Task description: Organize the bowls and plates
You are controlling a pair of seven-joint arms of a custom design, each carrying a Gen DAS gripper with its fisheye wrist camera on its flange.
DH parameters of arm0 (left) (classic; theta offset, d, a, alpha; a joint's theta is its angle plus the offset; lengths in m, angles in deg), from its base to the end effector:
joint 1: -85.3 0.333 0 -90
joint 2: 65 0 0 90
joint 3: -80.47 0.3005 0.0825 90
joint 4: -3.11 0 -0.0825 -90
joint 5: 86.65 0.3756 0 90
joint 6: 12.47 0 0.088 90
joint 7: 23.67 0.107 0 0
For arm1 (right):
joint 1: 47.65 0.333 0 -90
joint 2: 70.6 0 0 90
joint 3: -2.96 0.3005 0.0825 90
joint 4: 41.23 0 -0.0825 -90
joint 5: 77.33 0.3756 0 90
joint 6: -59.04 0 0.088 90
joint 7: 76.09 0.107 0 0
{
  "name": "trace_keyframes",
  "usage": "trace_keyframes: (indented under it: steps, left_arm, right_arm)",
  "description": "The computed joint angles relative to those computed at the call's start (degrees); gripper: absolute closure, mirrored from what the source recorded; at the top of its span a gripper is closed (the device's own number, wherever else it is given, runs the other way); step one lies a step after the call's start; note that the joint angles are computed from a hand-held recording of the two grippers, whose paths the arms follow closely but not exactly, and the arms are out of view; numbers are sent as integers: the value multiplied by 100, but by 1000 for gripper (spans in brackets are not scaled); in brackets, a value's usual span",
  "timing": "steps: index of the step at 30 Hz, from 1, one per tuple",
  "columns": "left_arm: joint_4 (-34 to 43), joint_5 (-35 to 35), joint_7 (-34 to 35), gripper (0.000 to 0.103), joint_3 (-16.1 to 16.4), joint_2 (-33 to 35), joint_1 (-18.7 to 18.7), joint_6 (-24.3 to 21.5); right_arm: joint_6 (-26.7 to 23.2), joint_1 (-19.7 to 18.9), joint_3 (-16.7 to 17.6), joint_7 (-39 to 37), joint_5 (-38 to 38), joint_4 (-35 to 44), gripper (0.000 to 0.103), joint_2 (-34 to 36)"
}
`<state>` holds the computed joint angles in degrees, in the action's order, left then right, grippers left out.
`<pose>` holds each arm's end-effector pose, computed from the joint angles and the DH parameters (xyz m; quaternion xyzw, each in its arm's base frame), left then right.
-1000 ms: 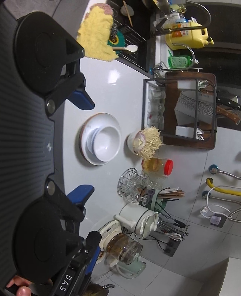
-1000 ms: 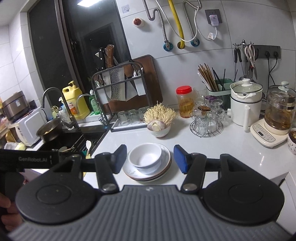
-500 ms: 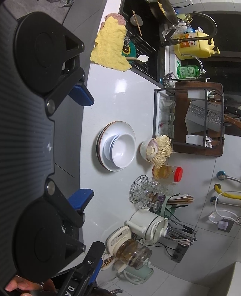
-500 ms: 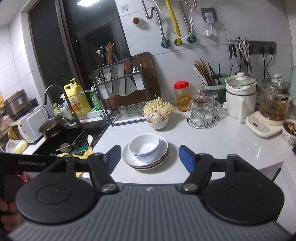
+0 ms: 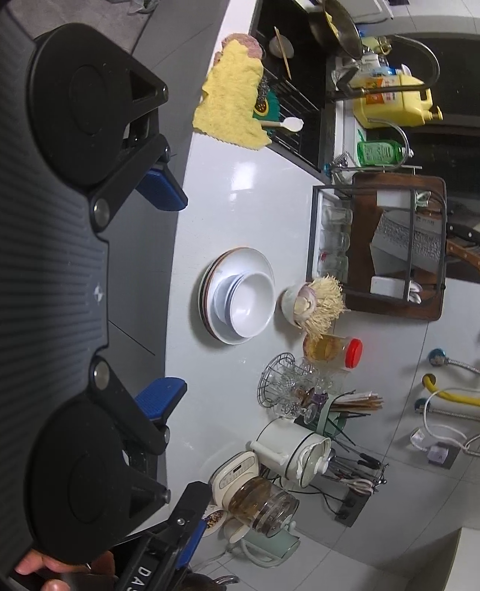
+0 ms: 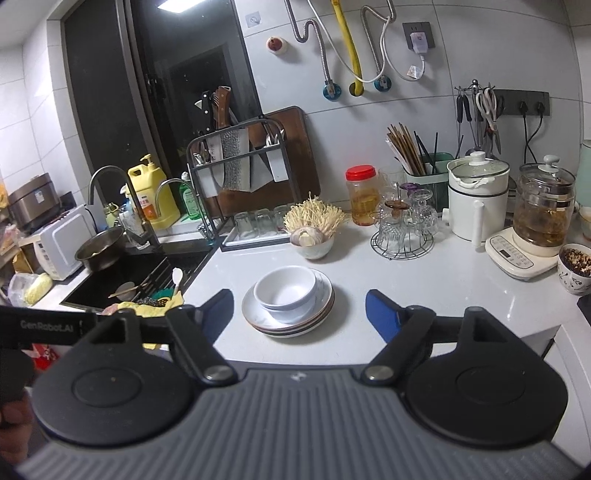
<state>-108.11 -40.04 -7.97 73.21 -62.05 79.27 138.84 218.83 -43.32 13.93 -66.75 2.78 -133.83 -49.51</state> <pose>0.5854 -0.1563 0.5112 -0.7768 0.4770 -0.2874 0.2939 0.6759 0.1200 0.4638 -0.7089 0.4454 -0.1828 0.5154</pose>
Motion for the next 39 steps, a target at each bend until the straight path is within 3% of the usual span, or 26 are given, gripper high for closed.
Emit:
trace_keyframes:
  steps: [7,11,39]
  left_arm:
    - [-47,139,-127,4,-53,-92,-37,-239]
    - [-88,217,-240,4,-83,-155,-39,-301]
    - [-148,236,-355,4,-196,-252,-15,-350]
  right_arm:
    - [-167,-2,-32,-26,-3,-155,22,-109]
    - [-134,8,-45,-154,115,-176,0,-146]
    - [-130,100,-176,-178,-10,-328,0,-286]
